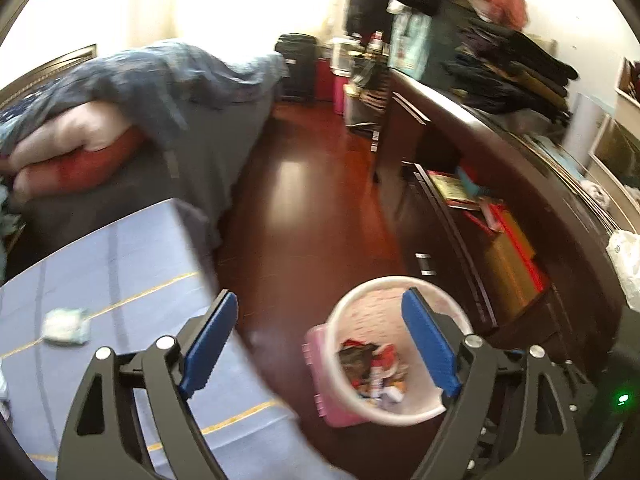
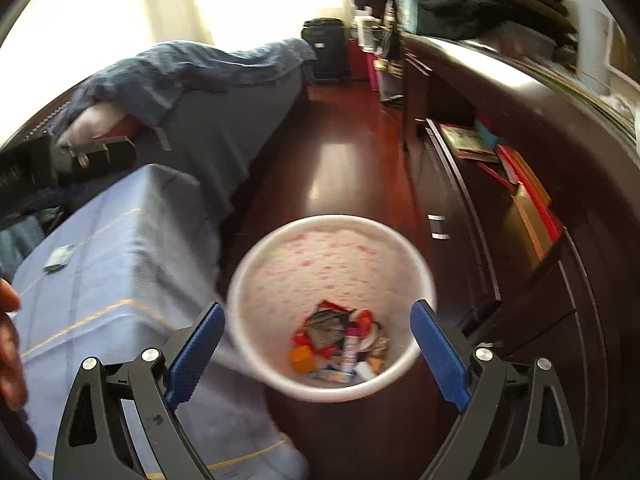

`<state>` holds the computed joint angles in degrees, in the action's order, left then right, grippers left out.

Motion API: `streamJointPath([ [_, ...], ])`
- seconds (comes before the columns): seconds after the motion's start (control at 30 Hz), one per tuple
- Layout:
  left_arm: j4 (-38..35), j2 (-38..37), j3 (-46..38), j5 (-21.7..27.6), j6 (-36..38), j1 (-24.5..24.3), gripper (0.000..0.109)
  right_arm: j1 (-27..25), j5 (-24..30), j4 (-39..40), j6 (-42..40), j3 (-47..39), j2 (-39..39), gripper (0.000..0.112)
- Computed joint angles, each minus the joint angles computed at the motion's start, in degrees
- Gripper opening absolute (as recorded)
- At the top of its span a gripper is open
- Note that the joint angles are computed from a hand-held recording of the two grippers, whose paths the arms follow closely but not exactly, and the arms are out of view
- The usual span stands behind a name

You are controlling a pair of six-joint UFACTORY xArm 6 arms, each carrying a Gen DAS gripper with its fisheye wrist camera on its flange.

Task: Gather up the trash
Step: 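Move both open tools back over the table, then grasp the crumpled white tissue with the left tool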

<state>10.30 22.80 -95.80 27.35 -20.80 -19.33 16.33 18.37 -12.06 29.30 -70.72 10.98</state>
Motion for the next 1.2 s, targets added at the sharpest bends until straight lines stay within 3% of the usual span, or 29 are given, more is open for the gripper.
streamJointPath([
  [0.27,4.98,-15.42,20.72,-2.53,-7.52,8.57,0.092,8.63,3.42,4.87,-5.86,-4.34,0.43,0.095],
  [0.5,8.76,-24.44,33.29,-1.94,-14.63,21.5,0.093,16.14,7.71,7.67,-11.03,-12.86,5.78,0.095],
  [0.77,19.74,-27.72,37.81,-2.27,-25.94,33.77,0.096,22.56,12.03,9.92,-16.73,-24.16,13.52,0.095],
  [0.97,17.9,-24.82,36.07,-3.07,-24.01,38.24,0.098,25.24,15.13,11.18,-19.18,-32.71,19.22,0.095],
  [1.2,15.02,-19.97,32.22,-4.42,-20.77,39.61,0.098,26.88,19.89,9.59,-20.66,-46.06,27.82,0.095],
])
